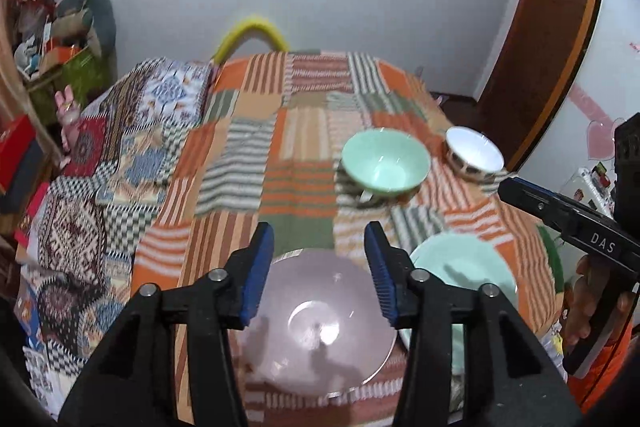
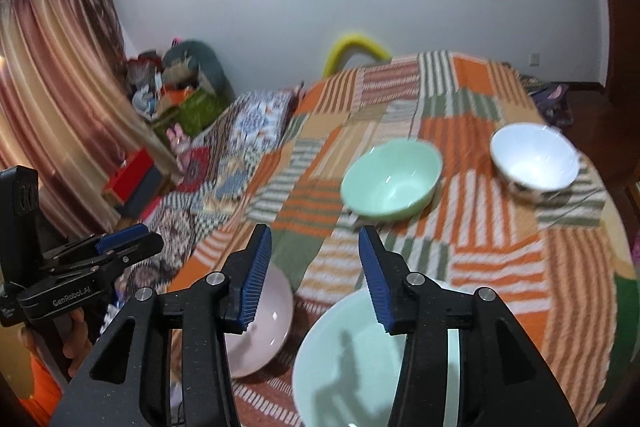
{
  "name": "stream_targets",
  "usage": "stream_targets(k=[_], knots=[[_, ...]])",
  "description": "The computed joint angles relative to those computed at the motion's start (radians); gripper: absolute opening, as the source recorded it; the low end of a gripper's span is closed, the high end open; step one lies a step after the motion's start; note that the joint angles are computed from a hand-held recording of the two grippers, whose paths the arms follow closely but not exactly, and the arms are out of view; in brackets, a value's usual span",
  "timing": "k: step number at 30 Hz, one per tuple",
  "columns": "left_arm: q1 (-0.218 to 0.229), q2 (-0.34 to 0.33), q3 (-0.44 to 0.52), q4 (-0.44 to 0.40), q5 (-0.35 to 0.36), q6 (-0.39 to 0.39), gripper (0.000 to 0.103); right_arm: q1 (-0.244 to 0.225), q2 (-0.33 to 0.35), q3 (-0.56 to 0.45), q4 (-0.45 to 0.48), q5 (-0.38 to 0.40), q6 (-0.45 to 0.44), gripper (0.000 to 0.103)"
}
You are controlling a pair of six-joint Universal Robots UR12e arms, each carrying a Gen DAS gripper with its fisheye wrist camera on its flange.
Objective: Organize plates and bowls
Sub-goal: 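Lower the pink bowl onto the bedspread and open both grippers, then move both grippers to the mint green bowl and grasp its rim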
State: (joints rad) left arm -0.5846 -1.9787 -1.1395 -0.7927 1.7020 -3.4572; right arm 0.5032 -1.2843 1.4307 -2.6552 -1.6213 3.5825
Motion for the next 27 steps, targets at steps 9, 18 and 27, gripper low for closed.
stream_targets(k=[9,18,27], knots=[[0.010,-0.117,0.188,-0.059,-0.047,0.006,0.070,-0.039,-0.003,0.005,-0.042,-0.060,0.021,0.057],[0.032,-0.309,0.477,-0.297,-0.119,0.000,0.070,-0.081,0.037,-0.037,0.053,-0.046,0.041,0.057],[0.047,-0.507,0.785,-0.540,-0.167,0.014,0.070,-0.120,0.097,-0.096,0.150,0.047,0.061,0.057]])
